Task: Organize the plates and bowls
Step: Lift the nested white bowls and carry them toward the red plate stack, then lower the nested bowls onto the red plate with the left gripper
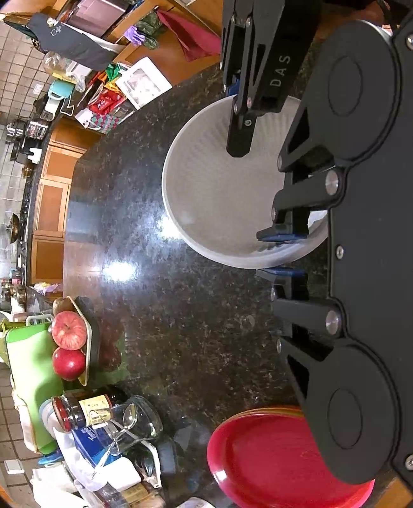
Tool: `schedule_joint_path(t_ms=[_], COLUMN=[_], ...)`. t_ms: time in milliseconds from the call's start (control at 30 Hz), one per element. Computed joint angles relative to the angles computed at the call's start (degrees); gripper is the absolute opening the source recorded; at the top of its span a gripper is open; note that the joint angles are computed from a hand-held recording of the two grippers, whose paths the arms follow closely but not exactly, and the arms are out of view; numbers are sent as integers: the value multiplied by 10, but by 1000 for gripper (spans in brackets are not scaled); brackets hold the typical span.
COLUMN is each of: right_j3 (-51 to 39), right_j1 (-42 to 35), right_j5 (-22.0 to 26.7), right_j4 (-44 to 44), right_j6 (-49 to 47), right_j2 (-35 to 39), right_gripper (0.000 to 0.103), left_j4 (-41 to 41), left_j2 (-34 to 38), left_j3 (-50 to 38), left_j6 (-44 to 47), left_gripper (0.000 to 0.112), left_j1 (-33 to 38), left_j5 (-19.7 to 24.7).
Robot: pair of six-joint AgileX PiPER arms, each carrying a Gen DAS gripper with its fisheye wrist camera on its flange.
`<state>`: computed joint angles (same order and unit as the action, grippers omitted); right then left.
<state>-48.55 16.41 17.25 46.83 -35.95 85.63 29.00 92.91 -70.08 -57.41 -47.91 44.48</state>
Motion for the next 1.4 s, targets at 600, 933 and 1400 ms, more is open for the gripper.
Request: schedule_joint_path(t_ms=[600,933,1400], right_j3=[28,25,18], right_j1=[-9,-21,-12], right_j5=[-16,29,27], right_j4=[33,19,-1], right_j6=[-27,-7,-3], right_j2=[-34,-37,-45], right_gripper=[46,24,20], left_j4=[35,22,36], left_j2=[-7,-2,-12], left_j3=[9,4,-1], left_j6=[-43,-29,-46], left_gripper=[32,32,26], left_j1=[-20,-27,-36], left_j5=[3,4,26])
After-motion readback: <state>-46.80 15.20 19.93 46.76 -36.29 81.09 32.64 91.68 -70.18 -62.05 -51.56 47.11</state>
